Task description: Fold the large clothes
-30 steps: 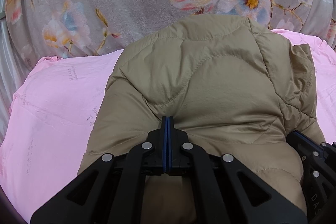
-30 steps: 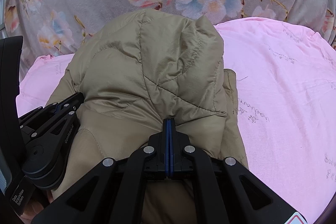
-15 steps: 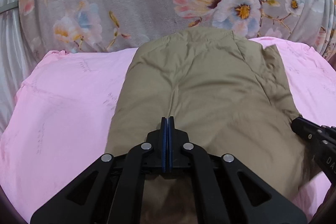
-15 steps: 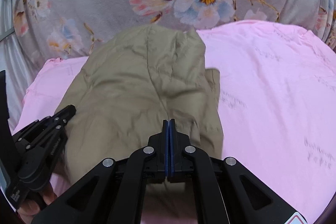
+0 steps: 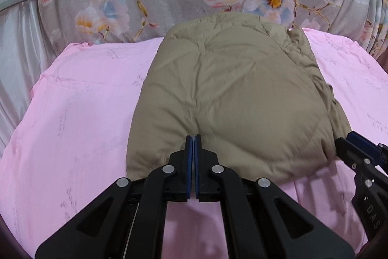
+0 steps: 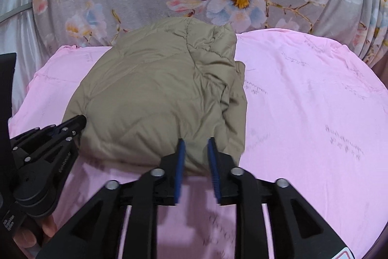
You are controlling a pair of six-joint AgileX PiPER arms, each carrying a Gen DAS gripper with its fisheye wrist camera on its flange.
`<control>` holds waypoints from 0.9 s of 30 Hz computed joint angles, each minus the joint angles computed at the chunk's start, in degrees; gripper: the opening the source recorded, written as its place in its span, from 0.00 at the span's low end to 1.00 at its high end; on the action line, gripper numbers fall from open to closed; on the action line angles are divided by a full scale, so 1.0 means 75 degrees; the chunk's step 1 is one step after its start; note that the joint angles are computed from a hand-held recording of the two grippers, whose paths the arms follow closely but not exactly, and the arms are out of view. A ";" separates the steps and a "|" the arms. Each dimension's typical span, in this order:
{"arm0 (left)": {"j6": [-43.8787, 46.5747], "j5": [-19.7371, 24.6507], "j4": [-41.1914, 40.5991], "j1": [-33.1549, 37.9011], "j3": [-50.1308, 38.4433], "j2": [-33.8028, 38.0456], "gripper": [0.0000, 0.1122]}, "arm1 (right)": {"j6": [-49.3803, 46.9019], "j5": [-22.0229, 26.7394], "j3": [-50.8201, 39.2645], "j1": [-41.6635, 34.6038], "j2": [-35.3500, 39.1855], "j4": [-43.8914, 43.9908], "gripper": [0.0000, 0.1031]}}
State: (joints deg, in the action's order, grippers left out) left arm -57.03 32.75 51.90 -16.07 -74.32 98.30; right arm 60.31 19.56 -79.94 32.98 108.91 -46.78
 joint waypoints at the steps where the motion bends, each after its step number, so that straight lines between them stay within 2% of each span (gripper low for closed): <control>1: -0.0066 0.0044 0.0013 -0.0066 0.0139 -0.0072 0.00 | 0.0162 -0.0018 0.0190 0.0069 -0.0103 -0.0154 0.39; 3: 0.0125 0.0036 -0.0379 -0.0077 0.0349 -0.0212 0.02 | 0.0314 0.0025 0.0455 0.0196 -0.0237 -0.0266 0.41; 6: 0.0255 0.0035 -0.0871 -0.0041 0.0630 -0.0412 0.21 | 0.0566 0.0066 0.0817 0.0336 -0.0424 -0.0400 0.44; 8: -0.0305 0.0002 -0.0536 -0.0114 0.0985 -0.0674 0.32 | 0.1144 0.0074 0.1087 0.0441 -0.0567 -0.0825 0.49; 10: -0.0725 0.0018 -0.0240 -0.0218 0.1275 -0.0871 0.45 | 0.1662 0.0164 0.1292 0.0560 -0.0671 -0.1229 0.60; 12: -0.0942 0.0114 -0.0061 -0.0369 0.1496 -0.1019 0.50 | 0.2006 0.0337 0.1461 0.0708 -0.0757 -0.1479 0.68; 14: -0.1162 0.0289 0.0097 -0.0528 0.1655 -0.1146 0.52 | 0.2425 0.0735 0.1540 0.0838 -0.0798 -0.1725 0.71; 16: -0.1125 0.0304 -0.0070 -0.0566 0.1840 -0.1317 0.58 | 0.2686 0.0936 0.1662 0.0846 -0.0871 -0.1750 0.82; 19: -0.1017 0.0344 -0.0294 -0.0624 0.2064 -0.1525 0.61 | 0.2700 0.0659 0.1977 0.0736 -0.1058 -0.1575 0.83; 22: -0.1415 0.0797 0.0081 -0.0956 0.2193 -0.1592 0.62 | 0.2601 0.0786 0.2118 0.0797 -0.1141 -0.1382 0.83; 27: -0.1554 0.1141 -0.0001 -0.1180 0.2414 -0.1747 0.63 | 0.2881 0.1030 0.2381 0.1011 -0.1323 -0.1595 0.83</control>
State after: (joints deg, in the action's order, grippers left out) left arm -68.68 41.30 51.90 -24.92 -56.22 85.20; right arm 81.92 27.29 -62.09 40.56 98.99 -58.75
